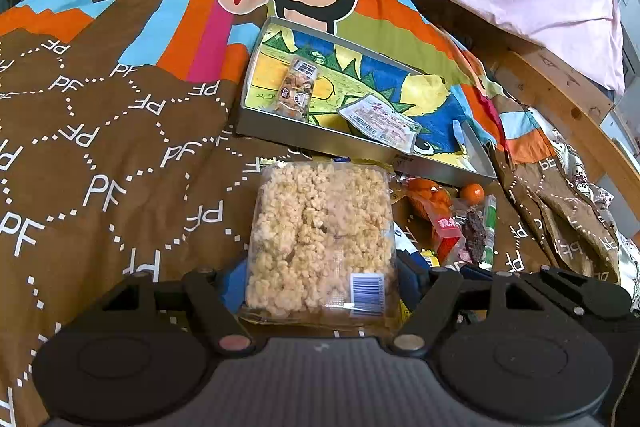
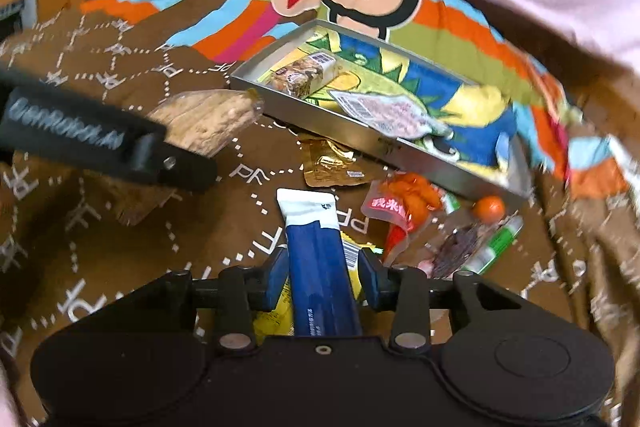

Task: Organize snacks
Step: 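Lift the rice crispy block and blue wrapper toward the tray with both tools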

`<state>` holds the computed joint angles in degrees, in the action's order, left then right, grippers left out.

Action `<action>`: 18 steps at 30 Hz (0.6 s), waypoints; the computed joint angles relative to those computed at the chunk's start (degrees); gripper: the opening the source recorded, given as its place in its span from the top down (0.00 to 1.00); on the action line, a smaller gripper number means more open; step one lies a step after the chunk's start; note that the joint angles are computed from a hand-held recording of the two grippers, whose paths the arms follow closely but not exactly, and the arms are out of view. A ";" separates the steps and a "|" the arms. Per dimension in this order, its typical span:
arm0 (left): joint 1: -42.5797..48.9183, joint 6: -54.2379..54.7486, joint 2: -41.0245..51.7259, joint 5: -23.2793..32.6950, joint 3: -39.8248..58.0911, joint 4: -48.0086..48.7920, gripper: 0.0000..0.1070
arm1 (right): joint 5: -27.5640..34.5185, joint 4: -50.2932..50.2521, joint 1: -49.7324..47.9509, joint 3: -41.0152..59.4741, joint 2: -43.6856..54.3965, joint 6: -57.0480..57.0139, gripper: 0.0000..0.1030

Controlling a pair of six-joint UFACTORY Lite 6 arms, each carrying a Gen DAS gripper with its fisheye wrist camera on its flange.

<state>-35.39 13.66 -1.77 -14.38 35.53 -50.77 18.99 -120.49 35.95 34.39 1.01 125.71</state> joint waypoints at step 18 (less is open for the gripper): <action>-0.91 4.53 -0.44 -1.14 0.03 -5.81 0.29 | -1.75 -12.30 -2.48 2.87 4.27 12.12 0.72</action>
